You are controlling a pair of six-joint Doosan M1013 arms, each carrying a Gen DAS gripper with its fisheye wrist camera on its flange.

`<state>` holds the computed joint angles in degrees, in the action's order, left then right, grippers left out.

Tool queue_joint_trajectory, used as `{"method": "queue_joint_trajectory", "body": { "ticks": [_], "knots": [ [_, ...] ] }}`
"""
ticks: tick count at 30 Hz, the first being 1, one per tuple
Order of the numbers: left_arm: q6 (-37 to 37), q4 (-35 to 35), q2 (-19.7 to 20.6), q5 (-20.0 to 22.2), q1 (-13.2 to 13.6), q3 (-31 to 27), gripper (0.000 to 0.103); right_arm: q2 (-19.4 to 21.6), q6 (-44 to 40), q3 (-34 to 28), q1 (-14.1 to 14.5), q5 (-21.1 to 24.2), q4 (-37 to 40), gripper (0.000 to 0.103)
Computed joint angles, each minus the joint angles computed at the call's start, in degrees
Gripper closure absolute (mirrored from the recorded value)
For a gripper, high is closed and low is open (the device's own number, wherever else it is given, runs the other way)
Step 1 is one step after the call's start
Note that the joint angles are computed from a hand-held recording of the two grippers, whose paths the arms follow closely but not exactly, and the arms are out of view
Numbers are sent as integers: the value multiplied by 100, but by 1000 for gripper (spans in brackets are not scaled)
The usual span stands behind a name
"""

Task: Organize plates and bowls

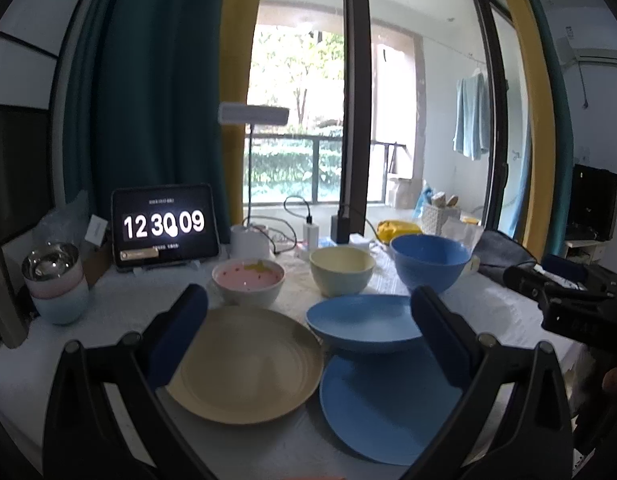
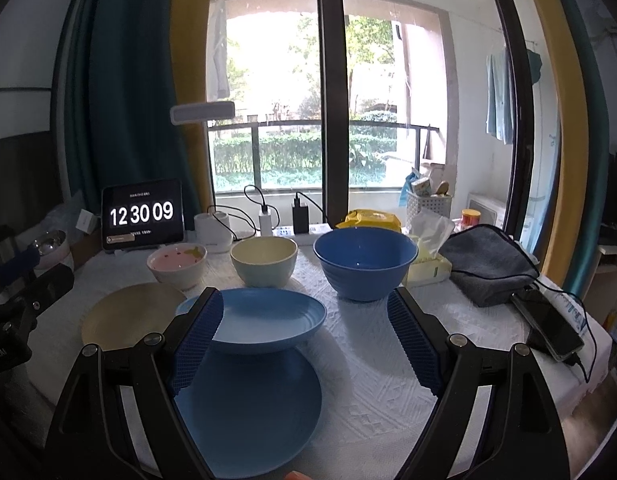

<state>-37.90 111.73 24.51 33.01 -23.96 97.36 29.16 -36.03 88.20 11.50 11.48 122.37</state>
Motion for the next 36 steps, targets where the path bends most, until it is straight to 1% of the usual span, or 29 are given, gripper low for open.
{"method": "queue_joint_trajectory", "body": {
  "ticks": [5,7,12,16,18,20,21,24,25,26,27,29,30,33,34,35,36],
  "knots": [
    [450,-489,146,-246,90,-216,1,197,1679,-259,-34,-9,-1623,16],
    [719,-763,225,-353,131,-330,1,301,2775,-414,-44,12,-2698,16],
    [1271,-1395,438,-684,265,-628,1,528,4218,-715,-55,36,-4121,16],
    [2083,-2283,605,-989,375,-908,1,723,5987,-1047,-86,238,-5753,16],
    [2606,-2897,698,-1157,442,-1069,1,846,6778,-1262,-119,501,-6454,16],
    [3209,-3601,784,-1331,509,-1211,1,954,7372,-1458,-144,765,-6961,16],
    [3625,-4070,837,-1436,547,-1298,1,1007,7582,-1550,-159,911,-7110,17],
    [4707,-5187,962,-1522,603,-1497,2,1159,8141,-1806,-183,1258,-7543,18],
    [4978,-5520,992,-1571,625,-1543,2,1206,8324,-1890,-182,1346,-7692,19],
    [5383,-6014,1024,-1632,655,-1595,2,1244,8488,-1960,-186,1440,-7822,25],
    [5933,-6650,1069,-1687,695,-1666,2,1291,8637,-2040,-190,1538,-7937,28],
    [6688,-7512,1155,-1660,742,-1801,2,1372,8799,-2178,-206,1727,-8047,30],
    [6787,-7655,1181,-1636,752,-1839,2,1414,8890,-2252,-211,1819,-8106,30],
    [6897,-7754,1232,-1573,741,-1915,2,1518,9015,-2429,-236,2095,-8084,31],
    [7012,-7869,1242,-1551,743,-1936,8,1540,9076,-2469,-233,2141,-8125,31],
    [7162,-8027,1265,-1503,743,-1976,17,1562,9138,-2505,-231,2188,-8173,31],
    [7371,-8254,1298,-1434,748,-2030,19,1587,9184,-2544,-234,2253,-8193,33]
  ]
}}
